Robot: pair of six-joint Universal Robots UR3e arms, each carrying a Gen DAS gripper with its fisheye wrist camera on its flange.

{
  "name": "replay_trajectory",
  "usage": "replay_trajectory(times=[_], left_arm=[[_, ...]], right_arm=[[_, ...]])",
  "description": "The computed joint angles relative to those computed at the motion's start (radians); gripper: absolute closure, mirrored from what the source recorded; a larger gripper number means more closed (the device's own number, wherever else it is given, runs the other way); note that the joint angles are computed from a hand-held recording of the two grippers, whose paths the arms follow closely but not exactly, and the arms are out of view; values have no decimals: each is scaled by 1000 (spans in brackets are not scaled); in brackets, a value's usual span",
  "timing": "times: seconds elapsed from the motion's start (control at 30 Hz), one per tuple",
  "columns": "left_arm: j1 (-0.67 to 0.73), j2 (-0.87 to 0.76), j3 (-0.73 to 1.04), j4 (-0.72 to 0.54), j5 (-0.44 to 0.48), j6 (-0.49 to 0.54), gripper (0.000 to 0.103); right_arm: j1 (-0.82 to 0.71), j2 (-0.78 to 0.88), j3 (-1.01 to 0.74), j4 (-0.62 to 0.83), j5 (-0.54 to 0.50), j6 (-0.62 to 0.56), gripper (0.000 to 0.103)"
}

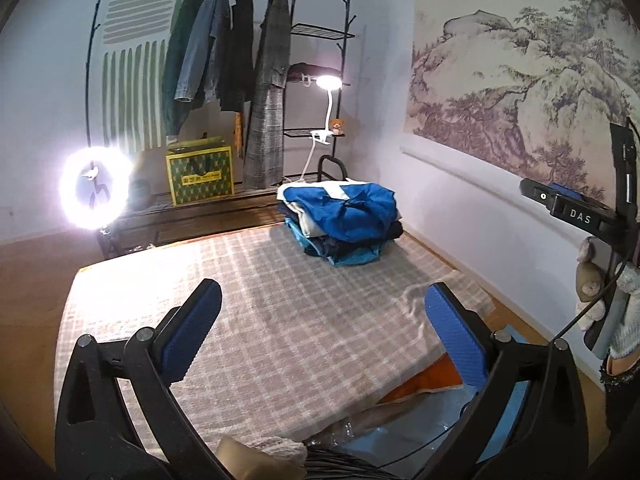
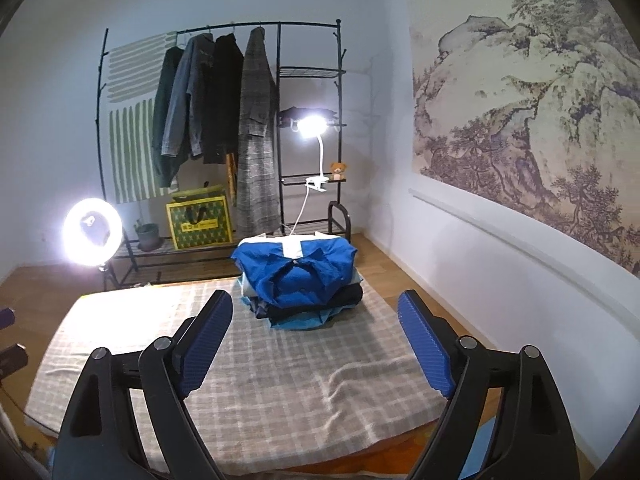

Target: Fold large clothes

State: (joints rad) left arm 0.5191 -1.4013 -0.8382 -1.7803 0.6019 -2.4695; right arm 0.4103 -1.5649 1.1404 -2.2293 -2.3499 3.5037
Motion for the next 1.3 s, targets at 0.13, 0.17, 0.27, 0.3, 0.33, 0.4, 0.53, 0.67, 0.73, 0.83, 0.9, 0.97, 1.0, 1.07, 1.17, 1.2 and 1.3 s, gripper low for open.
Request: replay_trajectory(times=[0.13, 0.17, 0.27, 0.3, 0.33, 0.4, 0.53, 0.67, 0.73, 0.83, 0.9, 0.97, 1.0, 1.07, 1.17, 1.2, 1.3], left_arm=[[20, 52, -106, 56, -7, 1, 0], [18, 55, -118, 69, -3, -3, 0], [1, 69, -166, 131, 26, -30, 0], [-6, 73, -182, 154, 38, -39, 0], [-12, 75, -193, 173, 49, -45, 0], [-20, 85, -219, 208, 65, -56, 0], [-36, 102, -265, 266, 101, -81, 0], [-37, 103, -266, 269, 103, -82, 0], [-36, 103, -266, 268, 101, -82, 0], [-31, 107, -275, 271, 94, -80, 0], [-26, 117, -296, 285, 91, -81, 0], [-25, 123, -315, 302, 92, -88, 0], [-24, 123, -317, 302, 92, -86, 0], [-19, 121, -312, 291, 89, -77, 0], [-15, 117, -313, 298, 94, -81, 0], [-15, 115, -311, 298, 95, -81, 0], [-11, 110, -303, 293, 97, -84, 0]], right_arm=[[15, 11, 25, -32, -15, 17, 17], [16, 14, 31, -39, -14, 23, 17], [15, 23, 43, -43, -7, 31, 17], [16, 23, 50, -46, -8, 34, 17], [15, 23, 58, -49, -7, 38, 17], [15, 22, 72, -56, -8, 46, 17], [18, 21, 91, -57, -12, 64, 17], [15, 18, 100, -63, -9, 65, 17], [15, 18, 100, -64, -8, 60, 17], [17, 25, 98, -69, -15, 52, 17], [22, 30, 100, -78, -29, 45, 17], [24, 33, 103, -82, -34, 42, 17], [22, 32, 104, -81, -30, 43, 17], [23, 31, 105, -73, -23, 51, 17], [20, 32, 104, -70, -14, 49, 17], [19, 33, 105, -71, -12, 48, 16], [18, 35, 106, -70, -2, 46, 17]])
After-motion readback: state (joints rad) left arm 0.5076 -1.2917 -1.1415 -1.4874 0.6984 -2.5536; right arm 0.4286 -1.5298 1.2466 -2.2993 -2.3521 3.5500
